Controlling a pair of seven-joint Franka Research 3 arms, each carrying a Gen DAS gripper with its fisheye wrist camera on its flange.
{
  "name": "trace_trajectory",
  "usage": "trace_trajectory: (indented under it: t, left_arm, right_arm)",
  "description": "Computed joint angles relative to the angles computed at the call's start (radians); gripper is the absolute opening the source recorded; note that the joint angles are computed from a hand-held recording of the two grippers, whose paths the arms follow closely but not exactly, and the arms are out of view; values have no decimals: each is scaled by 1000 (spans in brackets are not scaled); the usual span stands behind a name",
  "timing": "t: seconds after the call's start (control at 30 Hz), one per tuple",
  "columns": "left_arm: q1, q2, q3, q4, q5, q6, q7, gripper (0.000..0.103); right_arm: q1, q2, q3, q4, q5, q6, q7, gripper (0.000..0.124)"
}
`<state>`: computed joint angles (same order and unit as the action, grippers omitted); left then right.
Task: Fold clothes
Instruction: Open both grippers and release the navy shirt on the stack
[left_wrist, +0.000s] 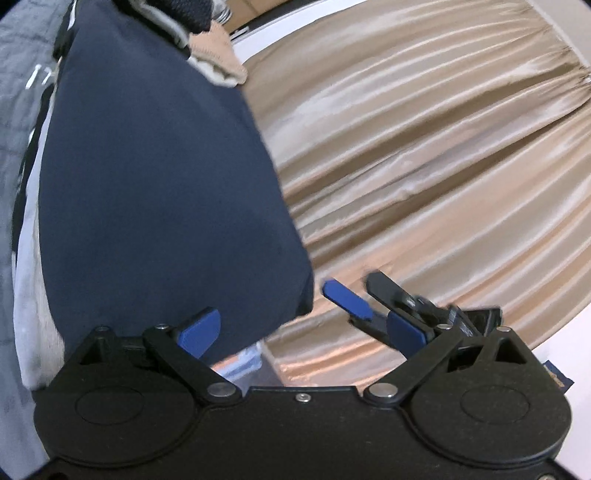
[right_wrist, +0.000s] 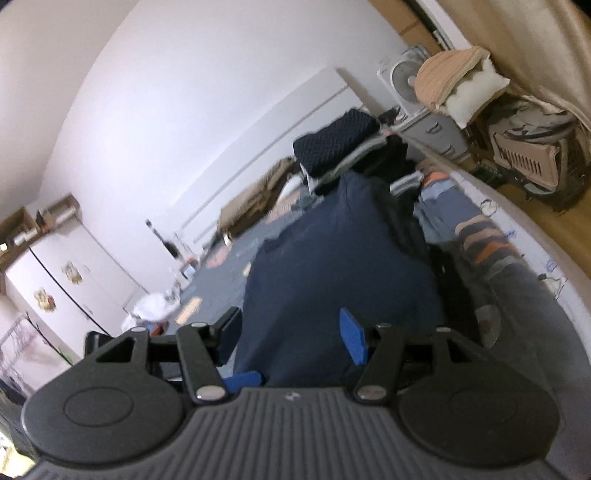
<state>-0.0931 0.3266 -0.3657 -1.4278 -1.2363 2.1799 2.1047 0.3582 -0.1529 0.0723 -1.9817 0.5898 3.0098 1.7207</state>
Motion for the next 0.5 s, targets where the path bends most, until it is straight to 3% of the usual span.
trace_trajectory:
  t: [0.13,0.3,0.5]
  left_arm:
    - [1,-48,13,-62,28,-17,16,97]
    - [-18,-86,43,-103,100,-14,-11,97]
    - [-60,-156,63,-138,225,76,-25,102]
  right_arm:
    - [-84,26,48,-9,-205,-37,224,57]
    - [-83,-1,30,-57,-227,-42,248,57]
    - [-117,-43,48,-69,-327,-102,304,58]
